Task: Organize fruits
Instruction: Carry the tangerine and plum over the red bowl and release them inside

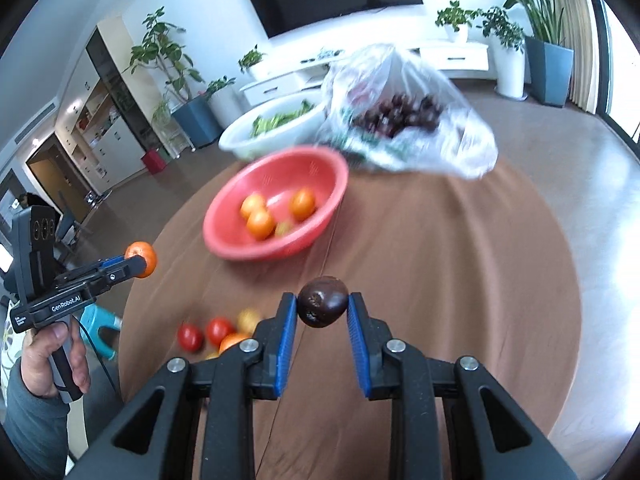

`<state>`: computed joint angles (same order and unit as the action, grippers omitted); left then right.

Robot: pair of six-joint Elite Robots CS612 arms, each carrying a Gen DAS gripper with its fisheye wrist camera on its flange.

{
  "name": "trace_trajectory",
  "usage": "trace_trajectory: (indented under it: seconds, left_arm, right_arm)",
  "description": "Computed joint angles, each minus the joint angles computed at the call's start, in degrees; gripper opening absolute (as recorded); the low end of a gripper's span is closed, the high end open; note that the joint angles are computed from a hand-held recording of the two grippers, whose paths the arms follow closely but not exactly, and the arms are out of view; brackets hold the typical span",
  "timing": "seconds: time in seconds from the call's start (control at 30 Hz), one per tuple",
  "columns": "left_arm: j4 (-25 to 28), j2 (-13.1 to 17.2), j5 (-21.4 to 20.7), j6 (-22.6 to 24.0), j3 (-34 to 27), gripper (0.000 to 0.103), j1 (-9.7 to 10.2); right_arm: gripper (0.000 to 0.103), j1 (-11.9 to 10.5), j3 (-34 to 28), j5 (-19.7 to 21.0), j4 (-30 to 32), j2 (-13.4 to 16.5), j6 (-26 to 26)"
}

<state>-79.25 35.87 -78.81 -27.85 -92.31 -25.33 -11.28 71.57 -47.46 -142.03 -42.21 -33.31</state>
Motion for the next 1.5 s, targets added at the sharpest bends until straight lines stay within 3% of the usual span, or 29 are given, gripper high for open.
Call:
trace_trajectory:
  seconds: [0.2, 0.37, 0.7, 1.03, 1.5]
  left_arm:
    - [-4.88, -3.96, -1.48, 5.61, 8.19, 0.034, 1.12]
    - [-6.91, -6.16, -3.17, 7.56, 14.74, 0.034, 2.04]
    - [-8.63, -8.08, -4.47, 9.46, 22.96, 0.034, 3.12]
    - [-9.42, -8.74, -4.84, 11.02, 26.32, 0.035, 3.69]
    - [-9.11, -8.71, -3.56, 11.56, 26.66, 0.035, 3.50]
  right_arm:
    - [0.028, 1.88, -5.73, 0.35, 0.11, 2.15, 0.17]
    - [0.028, 3.74, -9.41, -0.27, 2.98, 3.81, -1.87]
    - [0.028, 6.96, -14.34, -7.50, 7.49, 7.53, -5.71]
    - [0.028, 8.33, -16.14, -12.76, 8.89, 9.22, -8.63]
    - [0.028, 8.86, -16.25, -14.74, 7.80, 9.54, -10.53]
